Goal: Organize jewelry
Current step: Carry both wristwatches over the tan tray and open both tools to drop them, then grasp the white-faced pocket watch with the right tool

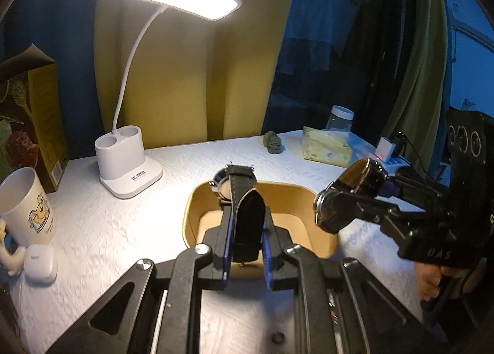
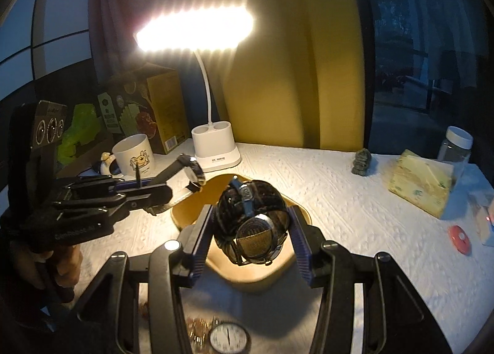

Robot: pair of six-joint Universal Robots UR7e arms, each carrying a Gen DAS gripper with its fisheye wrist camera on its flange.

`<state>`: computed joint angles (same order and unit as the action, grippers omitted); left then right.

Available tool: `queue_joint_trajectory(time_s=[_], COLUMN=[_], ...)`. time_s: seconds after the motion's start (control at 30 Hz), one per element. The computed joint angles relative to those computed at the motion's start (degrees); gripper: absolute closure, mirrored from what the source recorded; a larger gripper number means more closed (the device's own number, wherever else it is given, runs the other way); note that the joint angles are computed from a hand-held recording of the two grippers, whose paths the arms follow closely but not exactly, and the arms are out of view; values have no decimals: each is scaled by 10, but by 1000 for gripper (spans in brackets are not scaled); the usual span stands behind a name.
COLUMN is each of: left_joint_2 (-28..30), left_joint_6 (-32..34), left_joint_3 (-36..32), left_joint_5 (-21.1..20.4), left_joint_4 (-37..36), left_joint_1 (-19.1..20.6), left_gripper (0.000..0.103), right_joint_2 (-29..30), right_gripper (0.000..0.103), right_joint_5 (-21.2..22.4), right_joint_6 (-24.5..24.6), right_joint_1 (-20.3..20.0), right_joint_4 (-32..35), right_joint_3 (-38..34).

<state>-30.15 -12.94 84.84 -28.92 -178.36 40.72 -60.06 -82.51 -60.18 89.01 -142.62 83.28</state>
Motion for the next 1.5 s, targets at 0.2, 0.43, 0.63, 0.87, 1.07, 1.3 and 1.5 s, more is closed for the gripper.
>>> queue_joint_trajectory(time_s=[0.2, 0.43, 0.63, 0.87, 1.07, 1.3, 1.5], left_joint_2=[0, -8, -21, -33, -36, -44, -54], left_joint_6=[2, -21, -57, -83, -147, -225, -290], left_joint_3=[-11, 9, 37, 70, 87, 115, 143], left_joint_5=[-2, 22, 47, 55, 99, 102, 83], left_joint_4=[-8, -24, -16, -20, 39, 104, 140], left_joint_1=[17, 13, 1, -18, -40, -55, -61], left_gripper=[74, 44, 36, 35, 35, 35, 35], right_joint_2=[38, 47, 32, 1, -30, -57, -68], right_gripper=[48, 43, 43, 43, 43, 43, 43], right_joint_5=[-34, -48, -48, -50, -56, -72, -91], right_joint_6=[1, 7, 8, 4, -3, -7, -9], right_joint_1=[15, 16, 10, 3, -7, -23, -33], right_joint_4=[-20, -39, -39, -51, -56, -56, -50], right_joint_3=[-24, -29, -18, 16, 52, 84, 101])
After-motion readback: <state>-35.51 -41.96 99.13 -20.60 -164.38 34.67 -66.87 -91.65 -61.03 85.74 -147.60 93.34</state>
